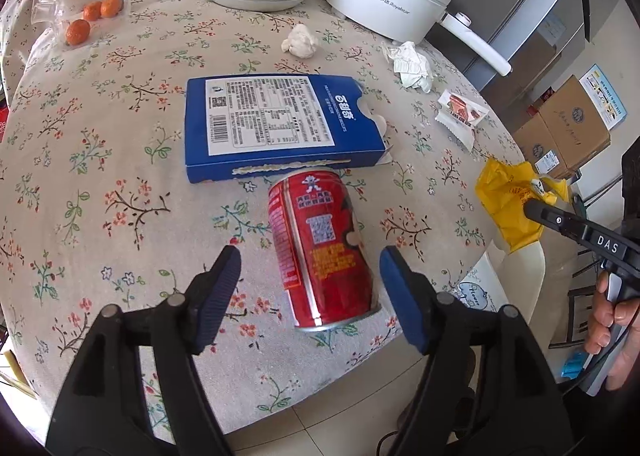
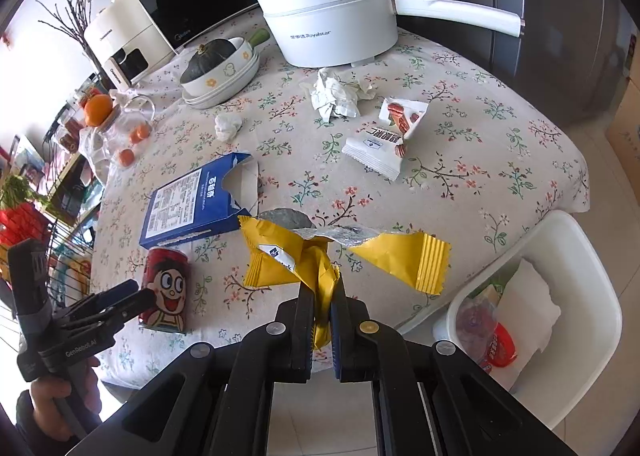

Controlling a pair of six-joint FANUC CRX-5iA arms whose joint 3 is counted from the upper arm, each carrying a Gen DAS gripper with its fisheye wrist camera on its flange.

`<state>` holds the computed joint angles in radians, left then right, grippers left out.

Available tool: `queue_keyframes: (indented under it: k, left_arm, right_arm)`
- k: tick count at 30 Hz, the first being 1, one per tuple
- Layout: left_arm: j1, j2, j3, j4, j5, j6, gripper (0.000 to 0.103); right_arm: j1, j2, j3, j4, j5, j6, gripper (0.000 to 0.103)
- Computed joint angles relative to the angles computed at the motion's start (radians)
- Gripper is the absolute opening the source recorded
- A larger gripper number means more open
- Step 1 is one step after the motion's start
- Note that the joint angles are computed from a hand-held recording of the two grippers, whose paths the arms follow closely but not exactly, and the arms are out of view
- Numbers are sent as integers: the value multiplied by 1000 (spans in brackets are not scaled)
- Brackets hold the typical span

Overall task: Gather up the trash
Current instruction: 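Lift the red can and yellow bag and carry them over the white bin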

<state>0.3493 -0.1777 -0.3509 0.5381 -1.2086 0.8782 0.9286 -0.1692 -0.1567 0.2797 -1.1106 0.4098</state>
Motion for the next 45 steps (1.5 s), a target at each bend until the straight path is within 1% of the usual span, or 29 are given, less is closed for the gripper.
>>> queue_keyframes:
  k: [2,4,7,9,10,13,14,16,17,19,24,27,30,35,40,45]
  left_arm:
    - [9,-12,-17,12,-13,4,74]
    - [7,-31,-41,10,-5,6,74]
    - [-9,-77,-101,15,55,1,74]
    - [-6,-101,-168,100,90,-44,74]
    - [-10,-116,-199,131,120,-59,74]
    - [-28,-139,-255,182,196,-72,74]
    - [-31,-145,-268,195,215,-72,72]
    - [-38,-154,-283,198,246,-69,59]
    - [-38,-159,-286,197,255,-71,57]
    - [-38,-184,-302,205,285,-86,57]
    - [-20,-226,-325,291,301,-195,56]
    - [-14,-228,-326,331,308,-249,56]
    - [-10,-218,-320,346,323,-252,56]
    - [-9,-200,-303,372,319,-247,55]
    - [-36,-178,-258,373,329,-261,54]
    - [-72,-166,-238,396,308,-259,54]
  right_arm:
    - [7,-5,-2,12,-7,6,7]
    - [13,-20,-14,19,-10,-8,7]
    - [21,-43,-38,22,-13,-48,7]
    - [30,-57,-51,24,-17,-68,7]
    - [34,-65,-58,26,-18,-75,7]
    - [53,-91,-83,43,-19,-92,7]
    - [60,-99,-91,52,-22,-100,7]
    - [67,-119,-108,60,-29,-112,7]
    - [70,-129,-116,62,-33,-118,7]
    - [78,-150,-132,74,-45,-132,7]
    - [74,-203,-169,95,-74,-176,7]
    - [71,-231,-188,106,-87,-201,7]
    - [70,-250,-202,114,-99,-225,7]
    - [67,-266,-213,114,-111,-244,7]
    - [54,-275,-216,124,-125,-248,7]
    - [20,-293,-232,114,-170,-246,7]
